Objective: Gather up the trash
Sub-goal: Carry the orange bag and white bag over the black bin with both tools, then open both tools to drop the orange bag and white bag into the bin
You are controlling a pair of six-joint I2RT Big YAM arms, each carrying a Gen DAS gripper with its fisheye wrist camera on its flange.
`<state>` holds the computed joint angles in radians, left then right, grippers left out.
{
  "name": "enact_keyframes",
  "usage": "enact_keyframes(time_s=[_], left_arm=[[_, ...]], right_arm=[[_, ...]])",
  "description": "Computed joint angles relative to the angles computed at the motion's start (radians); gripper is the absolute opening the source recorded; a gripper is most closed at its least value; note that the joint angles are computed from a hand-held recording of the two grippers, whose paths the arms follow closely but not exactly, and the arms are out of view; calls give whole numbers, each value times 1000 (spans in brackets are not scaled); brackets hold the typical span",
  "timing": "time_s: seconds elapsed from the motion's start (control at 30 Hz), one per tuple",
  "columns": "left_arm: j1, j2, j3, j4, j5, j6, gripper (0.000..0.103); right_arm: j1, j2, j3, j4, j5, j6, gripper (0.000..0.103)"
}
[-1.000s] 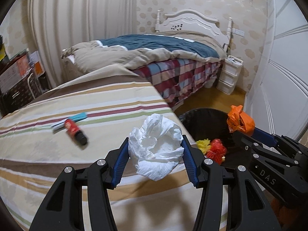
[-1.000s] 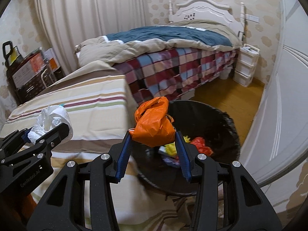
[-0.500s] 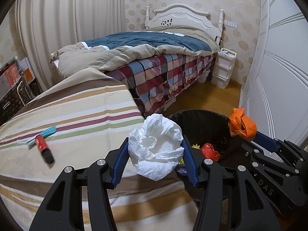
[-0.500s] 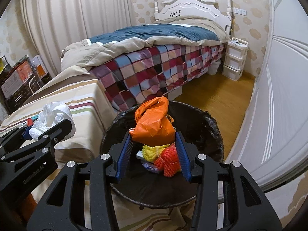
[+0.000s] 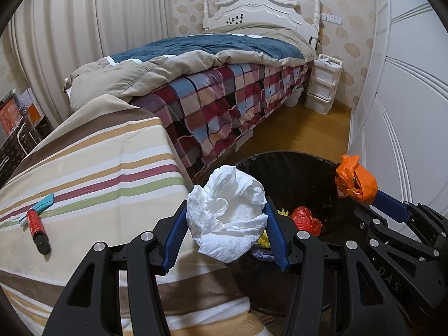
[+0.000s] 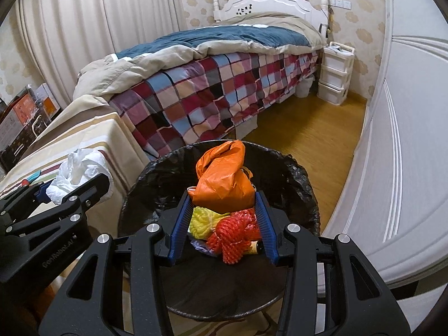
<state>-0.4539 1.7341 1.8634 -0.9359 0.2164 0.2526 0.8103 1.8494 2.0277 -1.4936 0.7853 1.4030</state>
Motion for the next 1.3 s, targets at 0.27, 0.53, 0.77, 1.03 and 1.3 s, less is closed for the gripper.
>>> enact_keyframes(time_s=[0.27,0.53,0.77,1.03,1.3], left_arm=[[-14,22,28,-30,-18,8,57],[-17,10,15,-15,-36,5,76],[-19,-3,-2,0,-50,15,81],[-16,-5,-6,9,-52,-2,82],[-4,-12,-12,10,-44,-2,83]], right_arm=[[-18,-22,-49,28,-25,0,45],[-19,-39,-78,19,-27,27,59],[-8,-53,-92,-12,-17,68,77],[-4,-59,-100,-15,-15,84,83],[13,-16,-27,-148,11,181,94]])
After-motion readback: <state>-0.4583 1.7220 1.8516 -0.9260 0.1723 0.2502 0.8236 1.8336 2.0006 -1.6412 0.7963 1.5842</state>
